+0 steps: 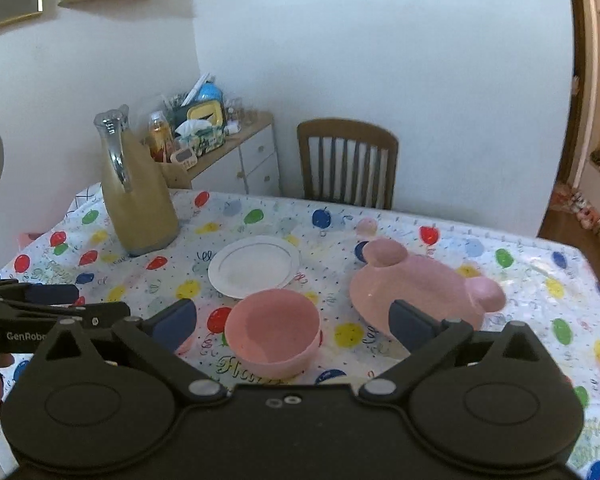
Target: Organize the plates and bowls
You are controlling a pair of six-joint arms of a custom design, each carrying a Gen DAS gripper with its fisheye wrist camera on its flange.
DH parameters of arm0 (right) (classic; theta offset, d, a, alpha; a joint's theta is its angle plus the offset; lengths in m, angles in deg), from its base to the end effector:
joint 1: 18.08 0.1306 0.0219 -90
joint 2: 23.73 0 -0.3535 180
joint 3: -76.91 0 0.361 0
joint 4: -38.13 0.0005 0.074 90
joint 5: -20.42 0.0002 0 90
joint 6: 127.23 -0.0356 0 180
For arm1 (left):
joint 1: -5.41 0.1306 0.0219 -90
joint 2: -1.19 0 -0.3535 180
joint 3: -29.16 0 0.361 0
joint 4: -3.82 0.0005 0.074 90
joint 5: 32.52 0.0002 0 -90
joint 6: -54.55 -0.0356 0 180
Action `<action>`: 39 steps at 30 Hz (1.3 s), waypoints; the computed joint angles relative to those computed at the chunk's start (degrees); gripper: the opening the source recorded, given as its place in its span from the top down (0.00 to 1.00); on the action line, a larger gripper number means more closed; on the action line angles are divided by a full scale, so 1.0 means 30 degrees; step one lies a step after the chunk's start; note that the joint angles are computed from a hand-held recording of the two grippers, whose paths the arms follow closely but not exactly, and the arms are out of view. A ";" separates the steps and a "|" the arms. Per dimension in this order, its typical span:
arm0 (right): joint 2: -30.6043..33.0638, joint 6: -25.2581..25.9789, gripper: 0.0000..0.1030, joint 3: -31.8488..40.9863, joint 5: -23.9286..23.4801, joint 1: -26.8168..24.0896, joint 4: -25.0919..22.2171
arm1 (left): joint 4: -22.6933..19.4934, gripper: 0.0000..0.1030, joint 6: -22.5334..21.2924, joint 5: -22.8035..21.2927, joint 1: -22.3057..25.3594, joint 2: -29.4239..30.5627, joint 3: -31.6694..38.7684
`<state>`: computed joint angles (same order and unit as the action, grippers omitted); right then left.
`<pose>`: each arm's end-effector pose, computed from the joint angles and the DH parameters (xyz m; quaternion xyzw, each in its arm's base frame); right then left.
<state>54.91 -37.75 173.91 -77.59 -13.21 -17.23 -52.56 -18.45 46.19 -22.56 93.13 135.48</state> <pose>0.3803 0.0369 0.5250 -0.0650 0.8909 0.0834 0.4417 0.4132 -0.2121 0.5005 0.0471 0.9088 -0.0718 0.4084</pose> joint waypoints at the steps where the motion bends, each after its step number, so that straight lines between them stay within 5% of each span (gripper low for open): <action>1: 0.0400 0.0085 0.00 0.0333 -0.0156 -0.0085 -0.0116 | -0.0071 0.21 -0.0046 -0.0068 0.0060 0.0351 0.0349; 20: 0.8895 0.4191 0.01 0.8073 0.0249 0.0157 -0.1960 | -0.1908 0.21 0.0388 -0.0275 0.1808 0.7082 0.6909; 23: 1.0567 0.4110 0.01 0.9926 -0.0150 0.0046 -0.2975 | -0.2550 0.21 0.0782 -0.0263 0.2127 0.8340 0.8349; 39: 2.0771 0.2340 0.35 2.3526 -0.0913 0.0048 -1.0951 | -0.5550 0.21 0.2113 0.1394 0.3459 1.4115 1.4942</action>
